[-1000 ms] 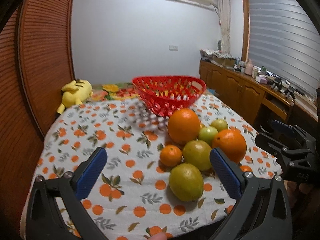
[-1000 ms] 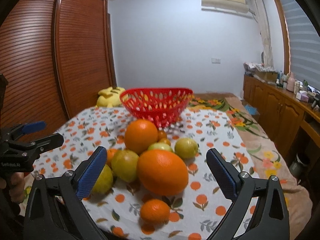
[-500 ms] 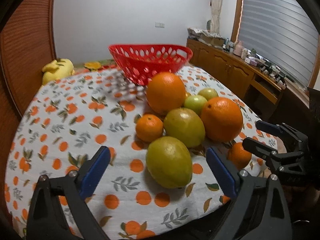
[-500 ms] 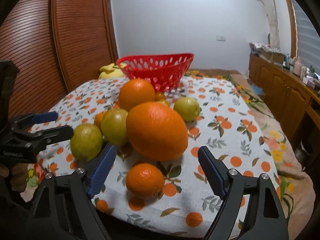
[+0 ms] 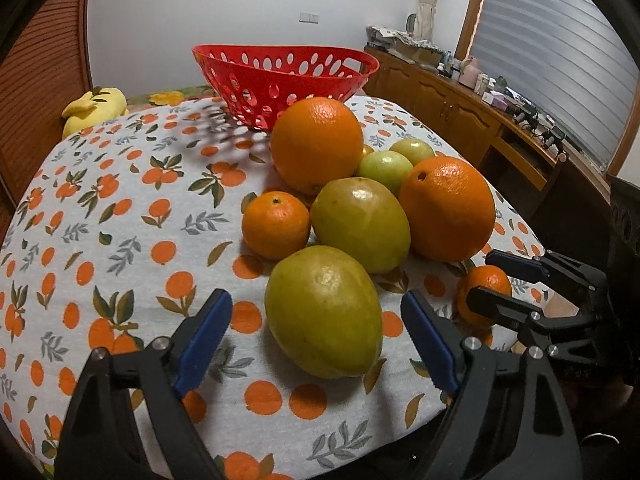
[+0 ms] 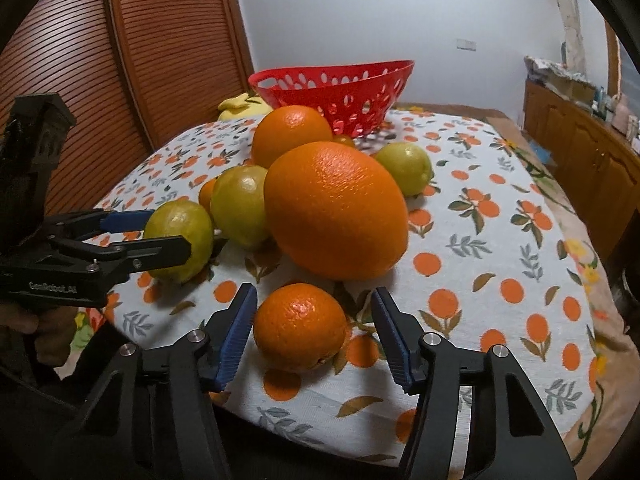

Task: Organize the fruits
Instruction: 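Grasp the yellow-green pomelo with the left tool while the right tool grasps a small mandarin, then lower the mandarin into the red basket with the right tool while the left tool carries the pomelo over it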

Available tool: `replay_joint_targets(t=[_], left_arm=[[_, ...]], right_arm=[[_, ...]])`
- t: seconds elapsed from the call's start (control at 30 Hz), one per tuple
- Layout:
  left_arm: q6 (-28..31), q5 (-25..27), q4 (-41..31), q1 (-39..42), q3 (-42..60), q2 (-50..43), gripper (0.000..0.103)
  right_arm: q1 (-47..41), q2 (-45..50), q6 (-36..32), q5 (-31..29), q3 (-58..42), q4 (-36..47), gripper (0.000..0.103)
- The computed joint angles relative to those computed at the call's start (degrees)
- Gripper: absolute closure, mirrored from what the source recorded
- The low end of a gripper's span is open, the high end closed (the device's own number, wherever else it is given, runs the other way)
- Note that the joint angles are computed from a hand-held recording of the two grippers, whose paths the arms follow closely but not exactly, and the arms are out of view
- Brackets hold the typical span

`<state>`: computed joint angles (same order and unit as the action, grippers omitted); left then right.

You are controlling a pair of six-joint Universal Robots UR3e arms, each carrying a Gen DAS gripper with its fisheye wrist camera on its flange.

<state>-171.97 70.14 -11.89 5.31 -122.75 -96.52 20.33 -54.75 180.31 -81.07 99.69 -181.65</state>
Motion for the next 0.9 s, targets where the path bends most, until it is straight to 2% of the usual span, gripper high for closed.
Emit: replay_joint_targets(t=[0.1,0.2,0.27,0.3,0.37,0.57,0.9], left_arm=[[0.3,-0.2,-1.0,0.1,1.1,-1.0,0.016],[0.5,-1.5,-2.5,0.7,2.1,-2.1,0.018],[0.6,-2.1,-3.4,1.3,2.7,-3.1,0.030],[0.7,-2.9,-3.9,1.6,2.8,-3.3,0.032],[1.4,-6.1,-4.5,2.8,2.5,-3.3,0.043],[1.2,-4.4,-4.6,2.4,2.1,-1.9,0.044],[2.1,-6.3,-4.9,5.9,-0.1,4.8,0.044]], right_arm=[[0.3,0.3,-1.0,-0.3,-0.8,1.7,0.044],[0.1,0.5,-1.3,0.4,-1.3,3.3,0.053],[-0.1,0.5,-1.7,1.3,-1.1,3.5,0.057],[0.0,0.5,-2.0,1.1,-1.1,3.6,0.057],[0.1,0.3,-2.5,1.1,-1.3,4.1,0.057],[-0.2,-1.3,-3.4,2.8,-0.8,4.3,0.058],[0.0,-4.0,-4.1,3.9,-3.6,5.5,0.058]])
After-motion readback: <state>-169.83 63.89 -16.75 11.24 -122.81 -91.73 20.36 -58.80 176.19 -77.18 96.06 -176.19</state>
